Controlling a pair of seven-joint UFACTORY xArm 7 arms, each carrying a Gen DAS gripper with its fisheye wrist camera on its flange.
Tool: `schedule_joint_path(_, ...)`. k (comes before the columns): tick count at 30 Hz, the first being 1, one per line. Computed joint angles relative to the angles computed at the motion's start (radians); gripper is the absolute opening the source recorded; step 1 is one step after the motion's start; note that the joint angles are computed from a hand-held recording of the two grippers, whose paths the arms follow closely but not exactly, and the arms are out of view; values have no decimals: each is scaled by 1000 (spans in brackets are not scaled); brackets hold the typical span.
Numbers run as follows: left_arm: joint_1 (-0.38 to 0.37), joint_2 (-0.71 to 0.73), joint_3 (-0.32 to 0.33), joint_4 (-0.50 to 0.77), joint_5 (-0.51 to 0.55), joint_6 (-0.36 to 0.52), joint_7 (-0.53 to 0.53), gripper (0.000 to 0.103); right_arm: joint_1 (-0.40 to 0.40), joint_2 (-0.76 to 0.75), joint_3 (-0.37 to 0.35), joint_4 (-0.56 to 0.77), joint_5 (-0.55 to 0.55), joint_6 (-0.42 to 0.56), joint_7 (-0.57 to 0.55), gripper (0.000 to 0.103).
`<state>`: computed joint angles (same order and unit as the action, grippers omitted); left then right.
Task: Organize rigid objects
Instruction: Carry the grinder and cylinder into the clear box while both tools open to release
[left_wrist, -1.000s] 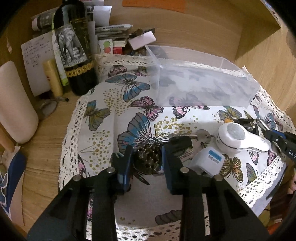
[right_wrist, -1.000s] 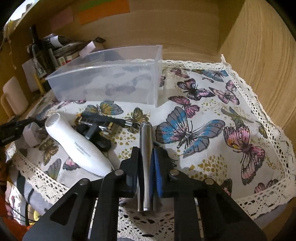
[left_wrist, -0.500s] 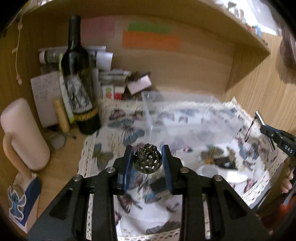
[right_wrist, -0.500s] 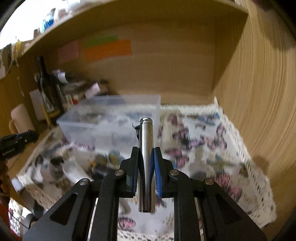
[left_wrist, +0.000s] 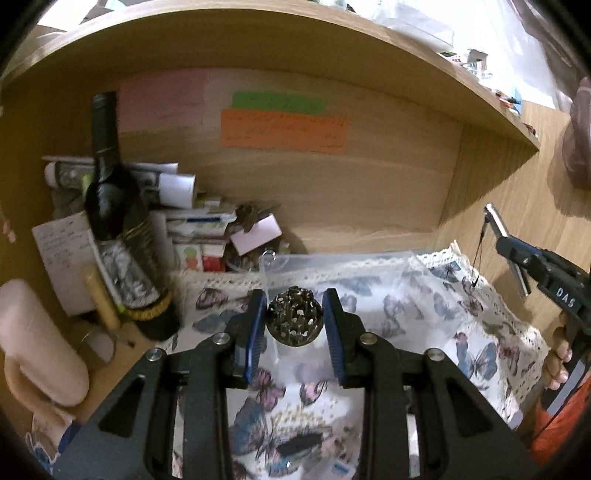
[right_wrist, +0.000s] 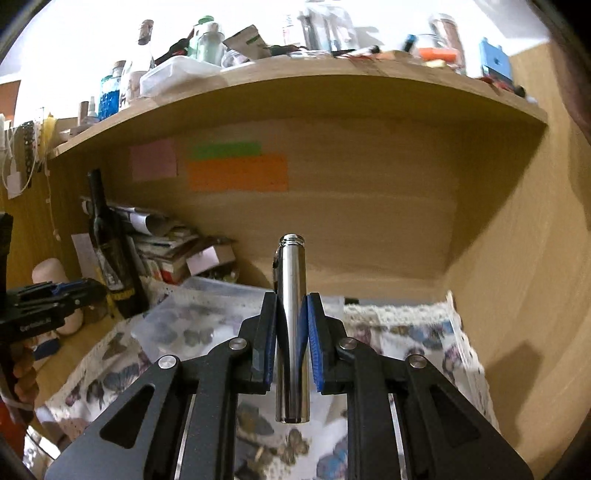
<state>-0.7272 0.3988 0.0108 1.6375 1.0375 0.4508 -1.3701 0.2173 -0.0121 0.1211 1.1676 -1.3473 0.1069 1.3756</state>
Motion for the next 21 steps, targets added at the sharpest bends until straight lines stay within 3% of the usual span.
schedule_joint_path(3,24,60,-17,81,-82,2,94,31,9,58,-6,47,101,-5,-118,14)
schedule_joint_path(8,46,186,-40,233,-261,34,295,31,33,164,-11,113,372,13,-410,14)
schedule_joint_path(13,67,323,-76,404,-433,101,490,31,9,263,39,179,640,59,-685,14)
schedule_joint_path(21,50,569,-83,765,-647,276,709,31,18,386,61,289,881,179,-928,14)
